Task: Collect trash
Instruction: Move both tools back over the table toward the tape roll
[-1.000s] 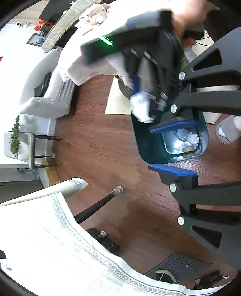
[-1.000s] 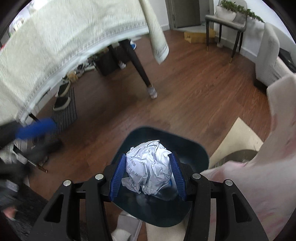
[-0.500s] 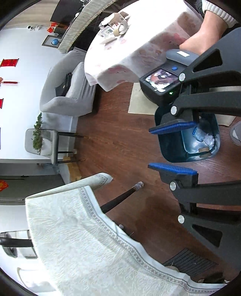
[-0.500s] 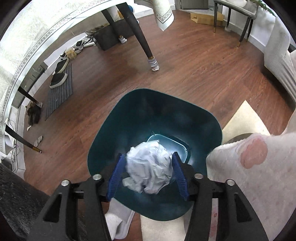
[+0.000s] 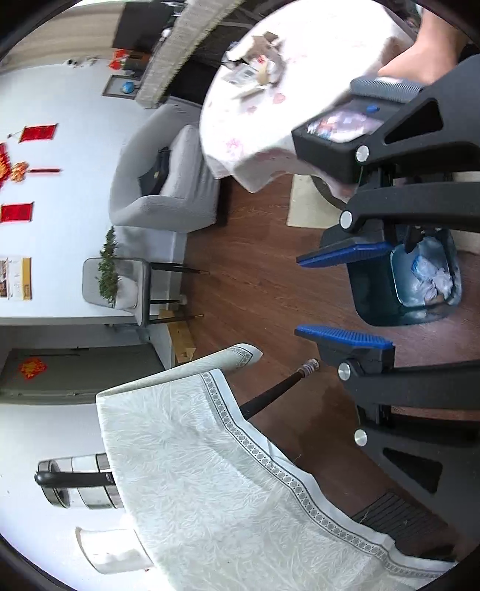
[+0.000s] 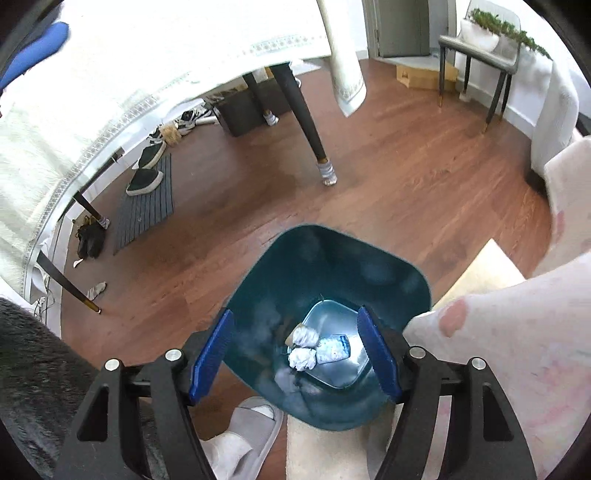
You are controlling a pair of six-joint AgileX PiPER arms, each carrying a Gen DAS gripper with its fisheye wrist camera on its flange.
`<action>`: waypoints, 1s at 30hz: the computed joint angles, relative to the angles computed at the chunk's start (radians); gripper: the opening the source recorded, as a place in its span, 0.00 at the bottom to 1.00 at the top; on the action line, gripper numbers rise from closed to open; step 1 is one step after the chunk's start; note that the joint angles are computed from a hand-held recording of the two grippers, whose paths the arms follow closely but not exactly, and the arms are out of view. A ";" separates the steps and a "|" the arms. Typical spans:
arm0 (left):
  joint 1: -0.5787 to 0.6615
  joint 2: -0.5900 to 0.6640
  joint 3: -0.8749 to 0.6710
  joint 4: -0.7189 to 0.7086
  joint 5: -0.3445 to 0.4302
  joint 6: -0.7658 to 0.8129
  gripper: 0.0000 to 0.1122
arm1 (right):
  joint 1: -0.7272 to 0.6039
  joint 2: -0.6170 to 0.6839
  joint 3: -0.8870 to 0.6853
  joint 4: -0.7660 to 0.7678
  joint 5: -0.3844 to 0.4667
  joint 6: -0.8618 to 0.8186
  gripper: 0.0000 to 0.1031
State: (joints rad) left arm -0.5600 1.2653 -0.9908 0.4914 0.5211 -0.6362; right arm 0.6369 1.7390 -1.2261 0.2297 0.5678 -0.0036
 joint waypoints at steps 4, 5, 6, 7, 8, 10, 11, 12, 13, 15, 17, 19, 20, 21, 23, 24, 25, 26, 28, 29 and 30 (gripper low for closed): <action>0.024 0.004 -0.040 -0.055 0.005 0.022 0.31 | 0.013 -0.126 0.070 -0.005 -0.011 -0.029 0.68; 0.024 0.011 -0.051 -0.065 0.004 0.024 0.31 | 0.014 -0.159 0.082 -0.021 -0.012 -0.030 0.68; 0.021 0.018 -0.062 -0.072 0.006 0.024 0.31 | 0.008 -0.193 0.094 -0.013 -0.019 -0.046 0.68; 0.009 0.030 -0.077 -0.063 0.017 0.011 0.31 | -0.004 -0.217 0.096 0.006 -0.017 -0.067 0.68; -0.008 0.039 -0.088 -0.032 0.028 -0.019 0.31 | -0.013 -0.242 0.100 0.022 -0.017 -0.084 0.68; -0.045 0.055 -0.102 0.034 0.044 -0.081 0.33 | -0.042 -0.313 0.120 0.055 -0.015 -0.126 0.68; -0.071 0.070 -0.116 0.065 0.057 -0.115 0.36 | -0.054 -0.337 0.127 0.059 -0.013 -0.137 0.68; -0.082 0.075 -0.123 0.066 0.061 -0.118 0.41 | -0.068 -0.378 0.142 0.055 -0.006 -0.140 0.68; -0.095 0.084 -0.132 0.064 0.064 -0.121 0.42 | -0.077 -0.405 0.150 0.045 0.004 -0.137 0.68; -0.124 0.097 -0.145 0.059 0.059 -0.129 0.45 | -0.101 -0.461 0.169 0.003 0.022 -0.112 0.68; -0.164 0.112 -0.164 0.092 0.072 -0.170 0.50 | -0.148 -0.521 0.189 -0.012 0.051 -0.104 0.68; -0.199 0.129 -0.183 0.105 0.070 -0.187 0.53 | -0.194 -0.567 0.209 -0.013 0.065 -0.114 0.68; -0.215 0.137 -0.192 0.116 0.075 -0.195 0.56 | -0.218 -0.590 0.218 -0.023 0.075 -0.114 0.68; -0.232 0.145 -0.202 0.129 0.081 -0.205 0.56 | -0.247 -0.613 0.226 -0.027 0.087 -0.119 0.69; -0.268 0.164 -0.222 0.157 0.086 -0.227 0.59 | -0.296 -0.650 0.245 -0.011 0.101 -0.139 0.69; -0.283 0.176 -0.233 0.165 0.090 -0.235 0.60 | -0.337 -0.668 0.254 0.008 0.112 -0.163 0.69; -0.294 0.186 -0.241 0.169 0.092 -0.240 0.60 | -0.368 -0.682 0.263 0.016 0.118 -0.180 0.69; -0.307 0.200 -0.252 0.171 0.092 -0.245 0.61 | -0.391 -0.700 0.277 0.013 0.120 -0.186 0.69; -0.325 0.221 -0.273 0.169 0.100 -0.242 0.63 | -0.444 -0.723 0.297 0.020 0.125 -0.210 0.70; -0.346 0.233 -0.287 0.193 0.108 -0.260 0.67 | -0.469 -0.734 0.306 0.036 0.131 -0.229 0.70; -0.362 0.238 -0.290 0.221 0.107 -0.282 0.69 | -0.508 -0.741 0.314 0.066 0.138 -0.264 0.70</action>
